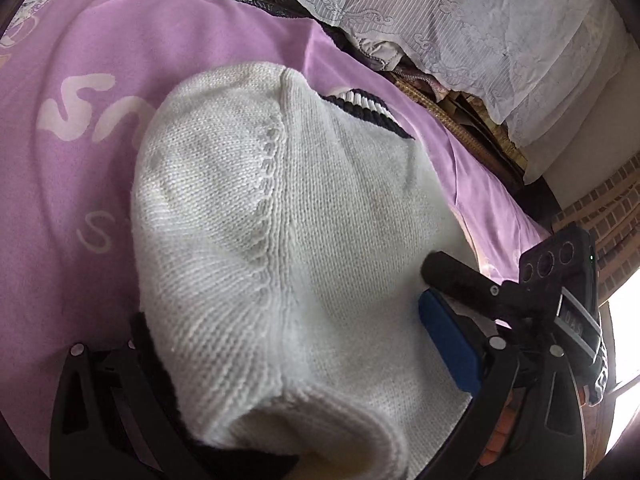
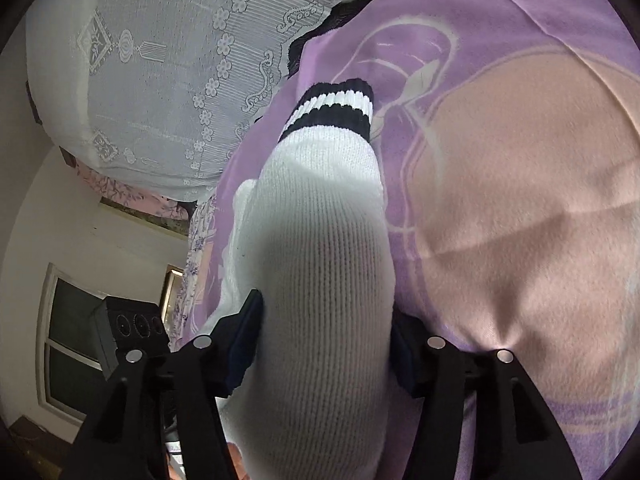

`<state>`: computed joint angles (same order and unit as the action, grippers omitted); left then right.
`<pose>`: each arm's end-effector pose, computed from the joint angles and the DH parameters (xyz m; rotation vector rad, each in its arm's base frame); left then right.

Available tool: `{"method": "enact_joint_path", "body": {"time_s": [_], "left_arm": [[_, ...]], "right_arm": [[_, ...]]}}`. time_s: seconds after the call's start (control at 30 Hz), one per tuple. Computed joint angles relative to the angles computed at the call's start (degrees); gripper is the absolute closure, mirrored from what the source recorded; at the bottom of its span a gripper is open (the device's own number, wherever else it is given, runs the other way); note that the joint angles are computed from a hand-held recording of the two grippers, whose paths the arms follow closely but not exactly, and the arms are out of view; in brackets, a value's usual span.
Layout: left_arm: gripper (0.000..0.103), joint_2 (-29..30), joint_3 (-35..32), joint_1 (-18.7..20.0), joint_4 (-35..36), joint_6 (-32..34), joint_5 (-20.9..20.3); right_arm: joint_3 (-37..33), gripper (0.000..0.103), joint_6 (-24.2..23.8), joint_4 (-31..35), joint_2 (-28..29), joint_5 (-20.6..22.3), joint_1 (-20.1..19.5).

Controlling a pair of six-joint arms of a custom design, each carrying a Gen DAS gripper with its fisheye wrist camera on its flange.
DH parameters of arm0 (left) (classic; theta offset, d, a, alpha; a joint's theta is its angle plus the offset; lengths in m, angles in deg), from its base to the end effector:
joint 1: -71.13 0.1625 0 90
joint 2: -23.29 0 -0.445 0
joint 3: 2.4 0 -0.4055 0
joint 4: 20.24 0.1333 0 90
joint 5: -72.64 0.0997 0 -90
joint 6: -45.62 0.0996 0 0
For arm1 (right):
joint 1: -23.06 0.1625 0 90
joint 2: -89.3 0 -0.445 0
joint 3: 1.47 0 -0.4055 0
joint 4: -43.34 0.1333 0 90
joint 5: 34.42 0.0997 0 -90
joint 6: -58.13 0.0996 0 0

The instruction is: Fold small clothes

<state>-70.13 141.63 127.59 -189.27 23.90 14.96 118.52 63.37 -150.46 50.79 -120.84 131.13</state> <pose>-0.0426 -0.4019 0.2667 0.0811 2.7119 -0.9707 0.2996 -0.4684 -0.0155 -0.3479 2.9316 -0.5517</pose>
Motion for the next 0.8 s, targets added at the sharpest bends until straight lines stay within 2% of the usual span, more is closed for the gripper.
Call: {"method": "enact_joint_path", "body": {"time_s": [0.1, 0.17, 0.27, 0.33, 0.4, 0.47, 0.63, 0.8], "left_arm": [[0.006, -0.2, 0.2, 0.0, -0.4, 0.1, -0.3], [0.013, -0.6, 0.7, -0.5, -1.0, 0.1, 0.3], [0.021, -1.4, 2.0, -2.3, -1.7, -0.6, 2.6], [0.023, -1.6, 2.9, -4.6, -1.6, -0.9, 5.8], [0.024, -1.5, 3.7, -7.5, -0.7, -0.9, 9.7], [0.026, -1.5, 4.3, -9.9, 0.3, -1.0, 11.8], [0.027, -1.1, 5.1, -13.6, 2.6, -2.9, 12.6], [0.027, 3.0, 4.6, -17.4, 3.7, -4.2, 13.6]], "right_arm": [[-0.2, 0.046, -2.4, 0.3, 0.0, -0.3, 0.0], [0.3, 0.048, -3.7, -0.5, -0.1, -0.4, 0.0], [1.2, 0.049, -4.7, -2.6, -0.1, -2.0, 0.7], [1.8, 0.05, -5.7, -3.5, -0.3, -3.7, 1.5], [2.5, 0.05, -6.4, -4.2, -0.8, -5.2, 2.2], [3.3, 0.05, -7.1, -4.5, -1.7, -6.4, 2.7], [6.7, 0.051, -8.1, -5.2, -5.0, -8.0, 2.6], [10.4, 0.052, -9.8, -5.5, -9.1, -9.5, 1.3]]}}
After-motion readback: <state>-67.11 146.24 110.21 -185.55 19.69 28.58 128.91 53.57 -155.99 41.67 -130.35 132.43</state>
